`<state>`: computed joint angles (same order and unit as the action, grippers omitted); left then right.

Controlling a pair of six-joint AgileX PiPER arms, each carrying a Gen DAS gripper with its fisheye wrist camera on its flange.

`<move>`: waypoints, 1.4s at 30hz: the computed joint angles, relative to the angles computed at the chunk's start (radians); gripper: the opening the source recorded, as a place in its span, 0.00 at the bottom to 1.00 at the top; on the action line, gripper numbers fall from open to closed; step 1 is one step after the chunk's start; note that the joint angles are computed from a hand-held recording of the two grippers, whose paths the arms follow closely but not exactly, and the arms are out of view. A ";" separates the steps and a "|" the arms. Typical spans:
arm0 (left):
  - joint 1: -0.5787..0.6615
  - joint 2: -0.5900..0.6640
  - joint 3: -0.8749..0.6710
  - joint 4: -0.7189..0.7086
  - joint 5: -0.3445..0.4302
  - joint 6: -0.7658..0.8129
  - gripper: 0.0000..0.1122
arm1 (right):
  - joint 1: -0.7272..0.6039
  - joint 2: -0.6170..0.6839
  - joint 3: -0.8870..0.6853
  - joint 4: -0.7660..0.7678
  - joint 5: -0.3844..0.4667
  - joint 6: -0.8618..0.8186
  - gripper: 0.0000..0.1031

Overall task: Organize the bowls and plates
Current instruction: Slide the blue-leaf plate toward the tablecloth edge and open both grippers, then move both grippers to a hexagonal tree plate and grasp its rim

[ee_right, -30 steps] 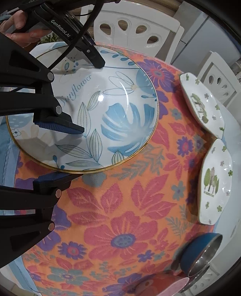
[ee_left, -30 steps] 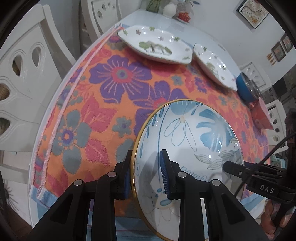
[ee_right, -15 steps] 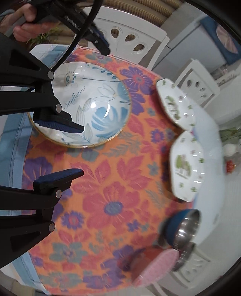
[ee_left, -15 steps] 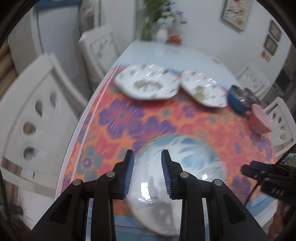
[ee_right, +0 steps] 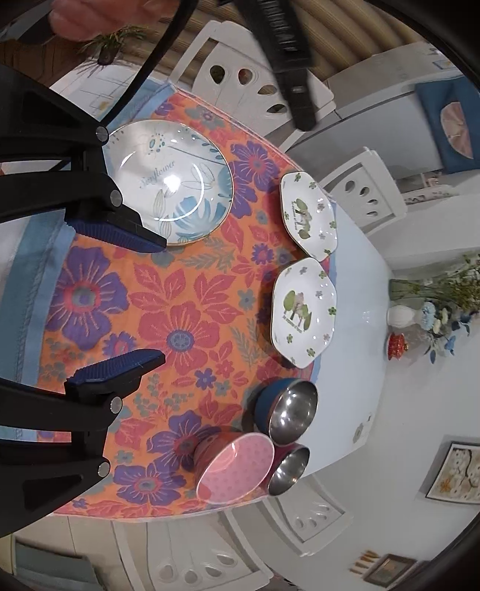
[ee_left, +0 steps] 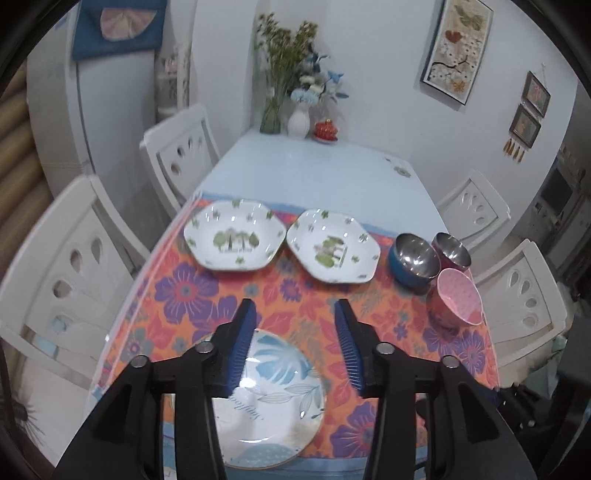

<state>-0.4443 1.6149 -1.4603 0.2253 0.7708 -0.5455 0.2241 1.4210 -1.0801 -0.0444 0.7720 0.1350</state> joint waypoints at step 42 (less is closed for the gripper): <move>0.490 0.452 -0.394 -0.590 0.008 0.869 0.56 | 0.018 0.629 -0.657 0.317 0.009 0.198 0.61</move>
<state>0.0461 2.0671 -1.8539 -0.3644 0.7792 0.3237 0.2424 2.0499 -1.7371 0.2723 0.7810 0.3333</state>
